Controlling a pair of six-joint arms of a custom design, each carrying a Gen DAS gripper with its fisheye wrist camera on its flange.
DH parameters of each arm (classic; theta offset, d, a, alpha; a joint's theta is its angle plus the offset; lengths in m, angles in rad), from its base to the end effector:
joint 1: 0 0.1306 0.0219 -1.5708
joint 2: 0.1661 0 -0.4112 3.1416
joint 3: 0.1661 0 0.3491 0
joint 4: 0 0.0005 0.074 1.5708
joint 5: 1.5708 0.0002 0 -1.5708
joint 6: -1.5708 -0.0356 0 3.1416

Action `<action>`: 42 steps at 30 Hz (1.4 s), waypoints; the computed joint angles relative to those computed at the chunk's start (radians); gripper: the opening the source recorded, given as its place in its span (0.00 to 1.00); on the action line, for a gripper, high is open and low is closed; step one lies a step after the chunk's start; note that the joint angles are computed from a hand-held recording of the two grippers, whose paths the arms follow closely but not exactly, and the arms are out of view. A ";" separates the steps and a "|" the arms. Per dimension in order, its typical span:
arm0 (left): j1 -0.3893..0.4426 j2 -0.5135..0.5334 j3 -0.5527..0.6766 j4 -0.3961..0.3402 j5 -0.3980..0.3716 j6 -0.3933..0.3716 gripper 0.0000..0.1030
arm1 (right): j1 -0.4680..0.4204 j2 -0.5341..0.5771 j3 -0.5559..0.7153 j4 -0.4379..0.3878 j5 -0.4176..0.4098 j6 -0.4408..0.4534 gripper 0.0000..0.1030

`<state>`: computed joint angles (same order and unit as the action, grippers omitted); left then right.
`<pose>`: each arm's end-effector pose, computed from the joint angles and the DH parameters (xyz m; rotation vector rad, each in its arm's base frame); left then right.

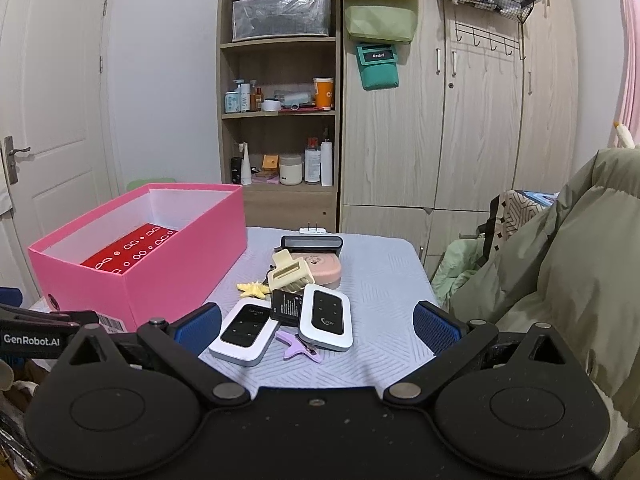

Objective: Organize rigid objects

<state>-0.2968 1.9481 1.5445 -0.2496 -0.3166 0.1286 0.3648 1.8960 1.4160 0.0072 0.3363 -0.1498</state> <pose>0.6161 -0.1774 0.2798 0.0119 2.1887 0.1129 0.5847 0.2102 0.2828 -0.0081 2.0152 -0.0171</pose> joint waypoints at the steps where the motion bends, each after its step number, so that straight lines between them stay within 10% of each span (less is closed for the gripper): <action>1: 0.000 0.001 0.001 0.000 0.001 0.000 1.00 | 0.000 0.000 0.000 0.000 0.000 0.002 1.00; 28: 0.008 0.000 -0.010 0.020 0.023 -0.012 1.00 | 0.000 0.013 0.003 0.012 -0.011 0.004 1.00; 36: 0.038 -0.062 -0.053 0.110 0.145 -0.198 1.00 | -0.041 0.043 -0.008 0.142 -0.184 0.013 1.00; 42: 0.109 -0.012 0.179 -0.165 0.307 -0.345 1.00 | -0.076 0.102 0.144 -0.024 -0.303 0.013 1.00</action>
<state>-0.1883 1.9364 1.7235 -0.4146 -0.0100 -0.2163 0.2885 1.9978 1.5599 -0.0166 0.0335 -0.1368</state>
